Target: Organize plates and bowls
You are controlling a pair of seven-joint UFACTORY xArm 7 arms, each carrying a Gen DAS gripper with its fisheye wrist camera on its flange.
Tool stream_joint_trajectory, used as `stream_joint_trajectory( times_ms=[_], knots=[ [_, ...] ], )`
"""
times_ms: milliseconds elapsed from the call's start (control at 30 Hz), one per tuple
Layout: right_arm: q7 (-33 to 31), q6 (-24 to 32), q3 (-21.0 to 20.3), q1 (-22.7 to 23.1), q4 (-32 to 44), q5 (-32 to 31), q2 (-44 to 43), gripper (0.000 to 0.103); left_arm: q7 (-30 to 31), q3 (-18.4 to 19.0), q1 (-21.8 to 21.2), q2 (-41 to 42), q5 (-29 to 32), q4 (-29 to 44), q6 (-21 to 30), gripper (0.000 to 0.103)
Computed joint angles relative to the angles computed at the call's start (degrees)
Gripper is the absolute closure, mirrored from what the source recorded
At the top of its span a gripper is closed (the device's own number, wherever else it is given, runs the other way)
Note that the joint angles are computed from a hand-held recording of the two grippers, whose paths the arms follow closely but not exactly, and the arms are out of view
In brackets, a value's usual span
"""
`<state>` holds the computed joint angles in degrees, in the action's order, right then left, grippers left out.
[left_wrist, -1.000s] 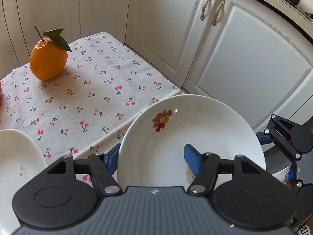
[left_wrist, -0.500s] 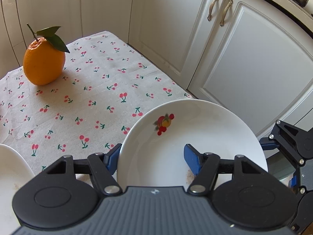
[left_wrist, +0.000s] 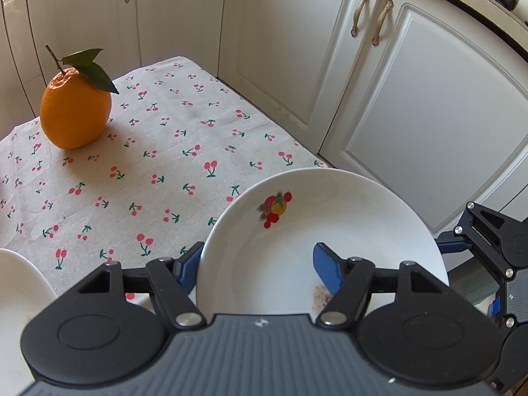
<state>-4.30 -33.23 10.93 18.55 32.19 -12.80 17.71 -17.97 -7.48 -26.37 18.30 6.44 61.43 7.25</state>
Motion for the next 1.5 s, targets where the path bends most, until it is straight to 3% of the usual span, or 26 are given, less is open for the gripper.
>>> stream_joint_trajectory(
  times_ms=[67,133,267,400,533,800,1000,1267,1500],
  knots=[
    [-0.8,0.23,-0.35,0.91,-0.23,1.45,-0.36,0.0,-1.67,2.03,-1.91,-0.68,1.8,-0.57,-0.58,0.026],
    [-1.7,0.22,-0.67,1.91,-0.85,3.27,-1.06,0.0,-5.78,6.34,-5.72,-1.87,6.31,-1.42,-1.01,0.023],
    [-2.46,-0.21,-0.82,3.72,-3.28,7.34,-3.68,0.0,-12.31,9.06,-7.9,-5.11,12.76,-3.69,-0.91,0.022],
    [-7.72,-0.8,-1.36,9.22,-6.42,18.24,-7.08,0.0,-23.83,12.8,-11.43,-9.76,24.63,-6.09,1.13,0.022],
    [-10.1,-2.34,0.01,12.04,-9.08,25.01,-9.87,0.0,-32.69,12.0,-11.61,-15.39,33.73,-9.03,4.14,0.022],
    [-8.23,-7.35,3.33,13.53,-13.91,25.73,-13.83,0.0,-43.75,4.32,-7.46,-27.54,42.4,-15.81,10.44,0.021],
    [-7.26,-9.83,5.09,15.15,-15.78,26.71,-15.35,0.0,-52.48,-4.09,-2.99,-37.03,46.5,-22.99,13.7,0.015],
    [-4.59,-13.22,6.9,17.88,-16.88,28.53,-14.79,0.0,-60.22,-15.73,1.84,-49.71,45.48,-34.77,15.95,0.01],
    [-0.99,-16.52,7.01,19.3,-17.09,25.96,-12.23,0.0,-63.74,-24.73,1.62,-59.26,37.74,-42.47,18.15,0.007]
  ],
)
